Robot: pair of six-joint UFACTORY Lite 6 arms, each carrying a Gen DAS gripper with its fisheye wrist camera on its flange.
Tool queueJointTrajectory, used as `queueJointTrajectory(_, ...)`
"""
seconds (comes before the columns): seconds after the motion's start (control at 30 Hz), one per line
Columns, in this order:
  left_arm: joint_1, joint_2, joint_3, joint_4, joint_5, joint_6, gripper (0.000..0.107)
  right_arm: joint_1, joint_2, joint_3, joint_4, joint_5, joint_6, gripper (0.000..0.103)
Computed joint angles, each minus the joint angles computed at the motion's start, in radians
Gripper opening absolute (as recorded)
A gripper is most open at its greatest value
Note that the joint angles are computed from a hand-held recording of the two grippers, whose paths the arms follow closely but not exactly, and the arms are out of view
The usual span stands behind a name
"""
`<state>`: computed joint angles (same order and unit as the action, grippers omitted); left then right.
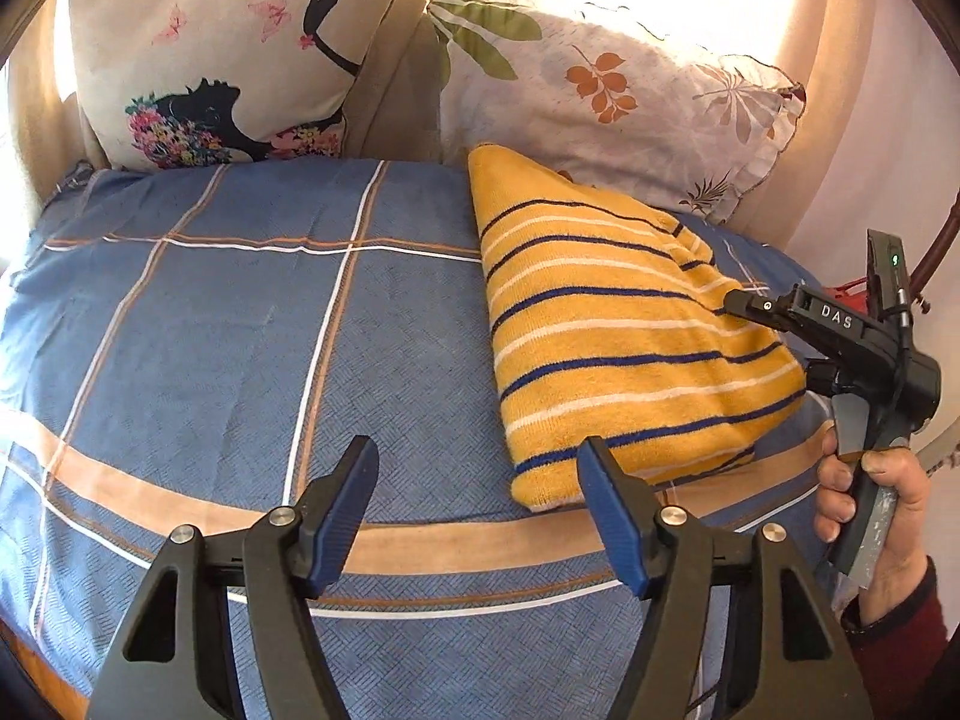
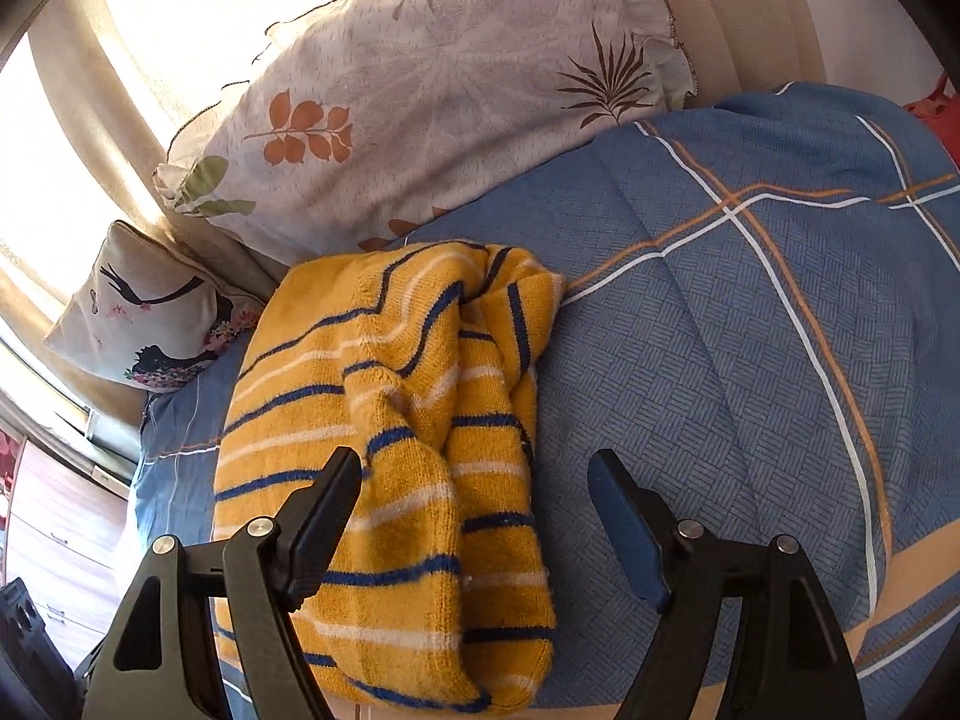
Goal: Fold small clothes
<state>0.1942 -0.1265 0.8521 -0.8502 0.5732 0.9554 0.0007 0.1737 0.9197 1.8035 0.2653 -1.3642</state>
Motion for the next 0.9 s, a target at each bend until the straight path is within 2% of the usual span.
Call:
queueJointTrajectory(0.1,0.04,0.169,0.155,-0.059,0.099,0.023,0.069,-0.009,0.037,0.057,-0.072,-0.007,0.062,0.086)
queueJointTrajectory(0.23,0.037,0.417,0.393,-0.067,0.181,-0.029,0.069,-0.038,0.12,0.144,-0.099,0.028,0.084,0.088)
queueJointTrajectory(0.43,-0.008,0.783,0.775,-0.102,0.398,-0.127,0.07,-0.065,0.267,0.295,-0.166,0.095,0.157,0.089)
queueJointTrajectory(0.47,-0.021,0.831,0.83,-0.117,0.428,-0.135,0.073,-0.066,0.287,0.315,-0.176,0.101,0.169,0.089)
queueJointTrajectory(0.6,-0.085,0.993,1.027,-0.131,0.497,-0.187,0.082,-0.091,0.37,0.373,-0.136,0.182,0.147,0.091)
queueJointTrajectory(0.67,-0.107,0.997,1.034,-0.149,0.477,-0.187,0.086,-0.095,0.401,0.395,-0.101,0.22,0.107,0.092)
queueJointTrajectory(0.7,-0.115,0.997,1.041,-0.143,0.476,-0.201,0.085,-0.093,0.419,0.418,-0.112,0.239,0.103,0.085)
queueJointTrajectory(0.73,-0.113,0.998,1.049,-0.147,0.479,-0.213,0.073,-0.093,0.446,0.453,-0.148,0.277,0.129,0.066)
queueJointTrajectory(0.77,-0.103,0.989,1.044,-0.159,0.487,-0.214,0.059,-0.094,0.47,0.481,-0.165,0.316,0.16,0.059)
queueJointTrajectory(0.83,-0.069,0.968,1.038,-0.18,0.52,-0.207,0.044,-0.079,0.468,0.485,-0.133,0.349,0.166,0.049)
queueJointTrajectory(0.9,-0.038,0.931,1.026,-0.176,0.534,-0.214,0.044,-0.049,0.433,0.473,-0.121,0.34,0.149,0.046)
